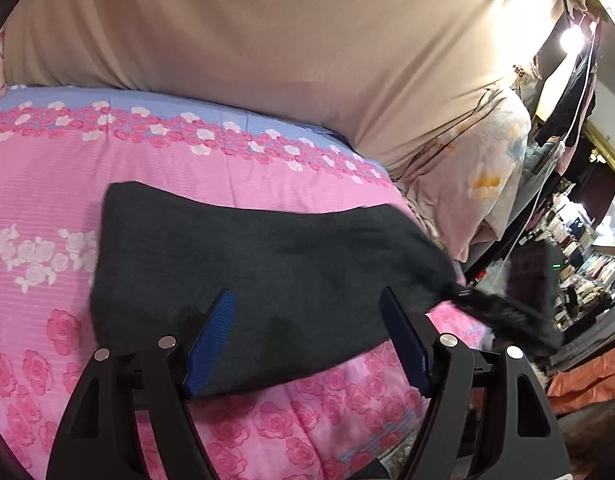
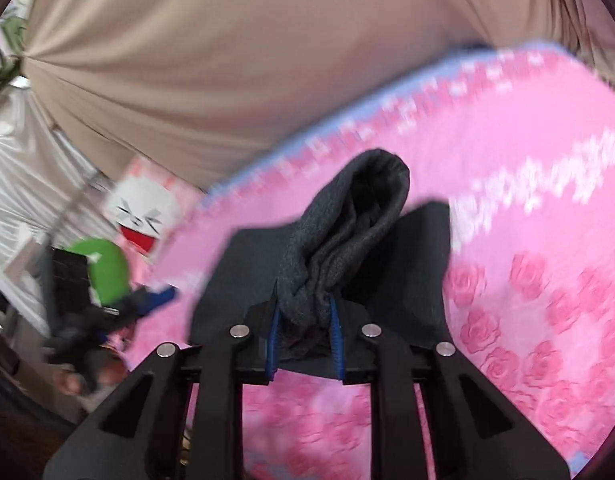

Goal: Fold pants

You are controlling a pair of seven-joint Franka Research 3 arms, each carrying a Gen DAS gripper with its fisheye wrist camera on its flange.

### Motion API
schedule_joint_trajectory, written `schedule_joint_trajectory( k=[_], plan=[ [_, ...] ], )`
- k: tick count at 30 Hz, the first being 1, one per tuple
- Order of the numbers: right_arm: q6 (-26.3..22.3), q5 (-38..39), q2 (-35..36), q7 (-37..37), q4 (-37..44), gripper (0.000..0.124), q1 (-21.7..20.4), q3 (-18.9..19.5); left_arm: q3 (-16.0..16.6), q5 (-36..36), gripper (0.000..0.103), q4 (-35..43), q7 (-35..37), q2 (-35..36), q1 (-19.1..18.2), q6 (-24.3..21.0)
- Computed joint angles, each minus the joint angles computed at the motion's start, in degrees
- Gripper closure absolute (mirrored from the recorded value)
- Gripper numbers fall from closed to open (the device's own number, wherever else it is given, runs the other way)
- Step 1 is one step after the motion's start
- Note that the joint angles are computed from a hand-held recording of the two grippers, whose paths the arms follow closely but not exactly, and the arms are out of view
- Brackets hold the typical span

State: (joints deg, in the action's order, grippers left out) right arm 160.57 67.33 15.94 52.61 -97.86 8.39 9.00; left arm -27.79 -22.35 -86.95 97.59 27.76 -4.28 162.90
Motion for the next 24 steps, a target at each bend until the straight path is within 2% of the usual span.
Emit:
schedule_joint_trajectory(
  k=[1, 2, 3, 4, 5, 6, 7, 8, 9, 10, 12, 13, 14, 16, 17, 18, 19, 20, 21, 22, 24],
  plan=[
    [1.66, -3.41, -0.14, 1.94, -1.58, 0.105, 1.63, -1.92, 2.07, 1.93, 0.031, 0.00, -1.98, -0.17, -1.54, -0.17],
    [1.72, -10.84, 0.97, 7.86, -2.13, 0.104, 4.72, -5.84, 3.42, 3.51, 0.031, 0.00, -3.38, -0.05, -2.49, -0.42],
    [0.53, -18.44, 2.83, 14.80, -2.22, 0.100, 6.11, -8.17, 4.83, 5.02, 0.031, 0.54, -5.31, 0.67, -3.39, -1.27],
    [-1.21, -22.02, 4.51, 19.45, -2.15, 0.094, 5.69, -8.50, 5.07, 5.40, 0.031, 1.04, -6.54, 1.35, -3.36, -1.99],
    [0.24, -21.58, 4.19, 21.66, -3.02, 0.091, 3.89, -6.83, 4.81, 4.84, 0.031, 1.01, -7.67, 1.80, -2.73, -2.21],
    [0.15, -17.22, 3.31, 19.86, -3.79, 0.085, 0.84, -3.63, 5.07, 4.76, 0.031, 0.80, -9.15, 1.77, -2.52, -1.73],
    [0.48, -16.49, 2.51, 19.00, -4.15, 0.085, -0.29, -2.43, 5.41, 4.72, 0.031, -0.11, -10.64, 1.26, -2.26, -0.57],
    [3.58, -16.79, 1.40, 18.02, -4.86, 0.085, 0.56, -2.81, 6.08, 5.12, 0.031, -1.24, -12.37, 0.51, -2.23, 0.85],
    [5.10, -16.91, 0.94, 17.12, -4.71, 0.076, 2.77, -4.99, 7.39, 6.06, 0.031, -2.44, -14.80, -0.40, -2.55, 2.41],
    [5.21, -16.51, 1.08, 16.01, -3.92, 0.063, 4.56, -7.04, 8.51, 7.45, 0.031, -2.82, -16.87, -0.84, -2.85, 2.62],
    [3.73, -20.97, 3.35, 18.59, -0.63, 0.049, 3.92, -7.14, 13.40, 12.82, 0.031, -1.66, -24.02, -0.59, -5.55, 0.10],
    [1.99, -24.06, 4.88, 21.43, 1.39, 0.044, 4.84, -8.64, 14.05, 14.22, 0.031, -0.78, -26.14, 0.09, -5.74, -1.36],
    [-1.82, -27.77, 7.72, 24.45, 4.91, 0.044, 3.83, -8.35, 12.90, 14.08, 0.031, 0.26, -26.46, 1.11, -4.61, -3.02],
    [-7.85, -29.93, 12.30, 29.15, 10.41, 0.044, 3.73, -9.04, 7.28, 9.38, 0.031, 1.56, -23.17, 3.70, 0.05, -5.83],
    [-9.11, -27.77, 13.39, 27.92, 11.52, 0.042, 3.37, -8.65, 4.75, 6.94, 0.031, 1.52, -21.73, 4.61, 2.03, -6.30],
    [-7.19, -27.39, 13.08, 26.51, 10.96, 0.043, 2.61, -7.18, 1.65, 2.57, 0.031, 1.00, -18.62, 5.61, 4.45, -5.96],
    [-8.46, -23.99, 13.79, 22.84, 11.72, 0.074, 0.08, -3.73, 0.55, 0.66, 0.031, -0.94, -16.68, 5.08, 5.17, -2.80],
    [-9.58, -22.62, 14.17, 23.10, 12.28, 0.084, -1.03, -2.27, -1.45, -0.68, 0.048, -1.17, -14.31, 5.39, 6.66, -2.84],
    [-8.95, -23.54, 14.07, 24.40, 12.33, 0.093, -0.25, -2.81, -1.45, -1.12, 0.083, 0.35, -13.94, 6.05, 6.79, -5.87],
    [-8.43, -24.19, 13.13, 24.03, 12.12, 0.097, 0.61, -3.44, -0.93, -1.68, 0.091, 1.50, -14.18, 6.26, 6.62, -7.67],
    [-8.14, -17.95, 10.17, 19.50, 10.14, 0.099, -0.71, -1.80, -2.52, -5.44, 0.094, 1.10, -11.07, 4.76, 8.39, -8.30]
  ],
)
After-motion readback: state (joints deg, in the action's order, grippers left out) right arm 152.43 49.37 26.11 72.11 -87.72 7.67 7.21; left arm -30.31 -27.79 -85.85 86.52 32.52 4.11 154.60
